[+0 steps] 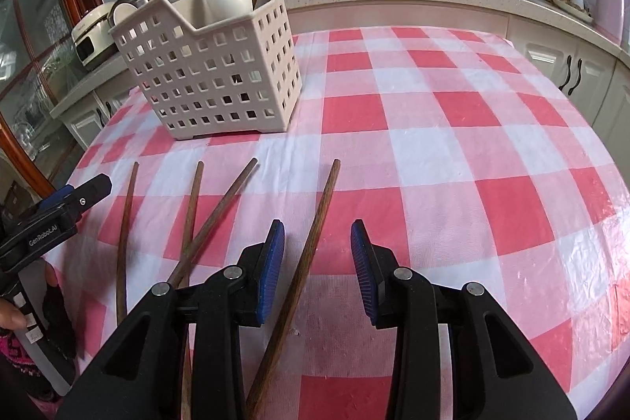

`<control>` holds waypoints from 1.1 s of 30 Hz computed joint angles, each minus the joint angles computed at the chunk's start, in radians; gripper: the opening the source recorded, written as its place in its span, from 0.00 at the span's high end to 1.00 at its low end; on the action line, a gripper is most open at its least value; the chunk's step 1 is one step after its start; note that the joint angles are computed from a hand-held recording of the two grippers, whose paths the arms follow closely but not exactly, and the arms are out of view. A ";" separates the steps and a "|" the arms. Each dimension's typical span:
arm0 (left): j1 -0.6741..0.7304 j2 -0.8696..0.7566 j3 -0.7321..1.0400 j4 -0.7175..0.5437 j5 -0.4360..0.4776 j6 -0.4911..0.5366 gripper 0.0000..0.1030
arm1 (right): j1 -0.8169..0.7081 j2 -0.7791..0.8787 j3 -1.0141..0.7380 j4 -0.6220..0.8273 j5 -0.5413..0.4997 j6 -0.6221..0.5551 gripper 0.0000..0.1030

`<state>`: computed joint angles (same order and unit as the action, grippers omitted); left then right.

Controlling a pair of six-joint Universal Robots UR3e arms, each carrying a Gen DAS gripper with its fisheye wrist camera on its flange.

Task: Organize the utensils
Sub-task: 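Close the right tool on a brown chopstick while the left tool grasps another chopstick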

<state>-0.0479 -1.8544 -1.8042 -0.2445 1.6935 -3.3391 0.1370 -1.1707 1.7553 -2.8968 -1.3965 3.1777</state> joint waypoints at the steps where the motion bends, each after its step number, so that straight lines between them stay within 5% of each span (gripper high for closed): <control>1: -0.002 -0.004 0.002 0.003 0.004 0.002 0.06 | 0.006 0.009 -0.016 0.011 -0.009 -0.002 0.66; 9: -0.002 -0.014 0.010 -0.001 -0.009 0.014 0.06 | 0.064 0.072 -0.120 0.079 -0.129 -0.016 0.75; 15: 0.014 -0.030 0.045 -0.060 -0.046 0.002 0.07 | 0.092 0.092 -0.145 0.081 -0.179 -0.033 0.91; 23: -0.002 -0.101 0.163 -0.193 -0.071 0.000 0.41 | 0.054 0.077 -0.114 0.065 -0.103 -0.028 0.91; 27: -0.043 -0.142 0.211 -0.206 -0.006 0.001 0.49 | 0.040 0.070 -0.105 0.063 -0.073 -0.029 0.91; 31: -0.049 -0.146 0.207 -0.189 0.018 0.015 0.83 | 0.031 0.065 -0.096 0.059 -0.050 -0.027 0.91; 33: -0.039 -0.140 0.197 -0.184 0.007 0.031 0.88 | 0.028 0.065 -0.095 0.058 -0.041 -0.027 0.91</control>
